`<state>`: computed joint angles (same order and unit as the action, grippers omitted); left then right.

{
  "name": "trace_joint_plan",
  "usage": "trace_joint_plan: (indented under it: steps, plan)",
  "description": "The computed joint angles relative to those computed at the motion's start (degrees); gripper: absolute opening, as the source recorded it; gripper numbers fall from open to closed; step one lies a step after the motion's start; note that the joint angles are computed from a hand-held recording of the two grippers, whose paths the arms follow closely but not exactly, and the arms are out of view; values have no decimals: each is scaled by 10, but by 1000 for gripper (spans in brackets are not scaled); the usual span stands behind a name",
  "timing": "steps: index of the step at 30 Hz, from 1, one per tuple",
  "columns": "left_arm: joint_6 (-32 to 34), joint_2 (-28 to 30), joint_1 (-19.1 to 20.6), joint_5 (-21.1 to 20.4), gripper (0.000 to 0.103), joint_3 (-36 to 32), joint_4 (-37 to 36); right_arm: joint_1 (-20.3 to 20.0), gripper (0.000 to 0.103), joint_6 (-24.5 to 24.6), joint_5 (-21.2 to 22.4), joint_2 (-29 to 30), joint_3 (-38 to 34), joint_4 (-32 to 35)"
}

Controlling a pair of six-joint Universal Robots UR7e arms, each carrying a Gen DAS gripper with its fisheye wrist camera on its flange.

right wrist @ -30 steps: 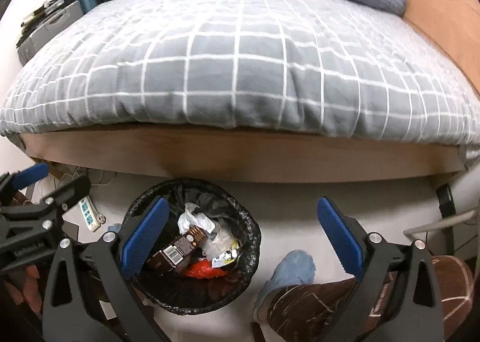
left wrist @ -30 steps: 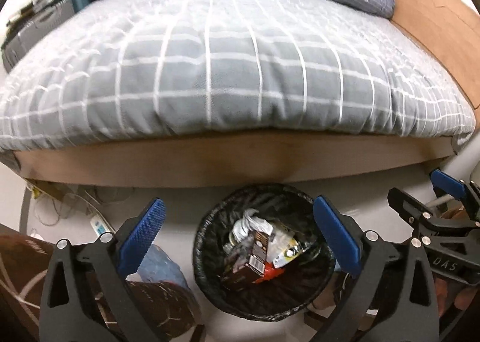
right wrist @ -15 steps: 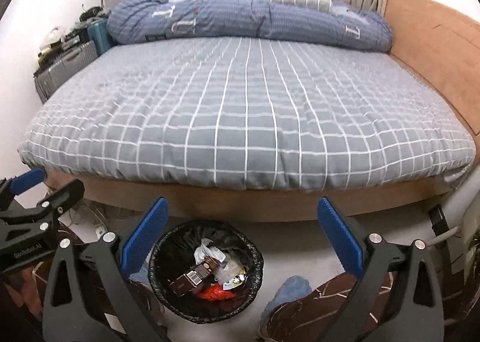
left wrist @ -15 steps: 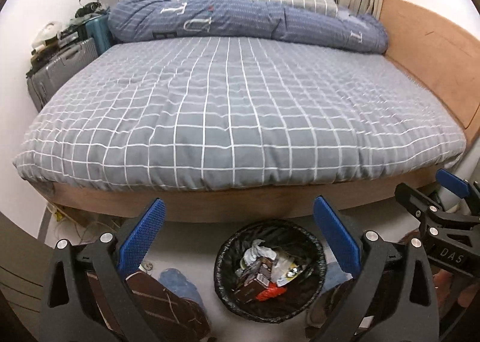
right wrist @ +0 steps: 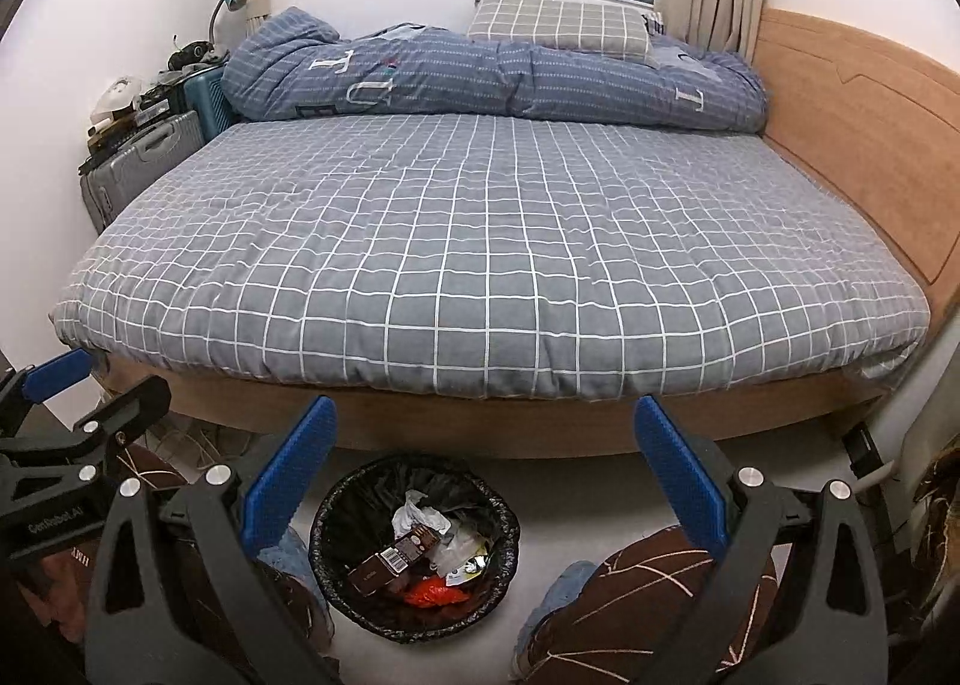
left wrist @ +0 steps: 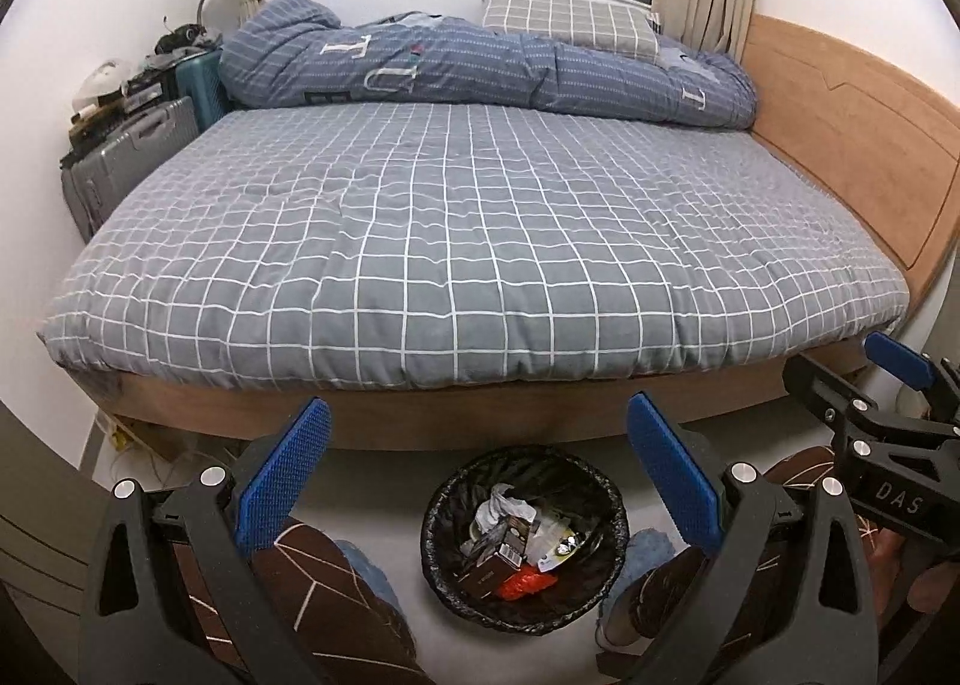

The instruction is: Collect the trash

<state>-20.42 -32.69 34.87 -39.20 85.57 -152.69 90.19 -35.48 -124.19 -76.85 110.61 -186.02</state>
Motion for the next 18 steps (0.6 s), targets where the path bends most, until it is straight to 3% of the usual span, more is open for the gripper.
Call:
trace_joint_plan:
  steps: [18]
  plan:
    - [-11,-2,5,-2,97,0,9,1,95,8,-1,1,-2,8]
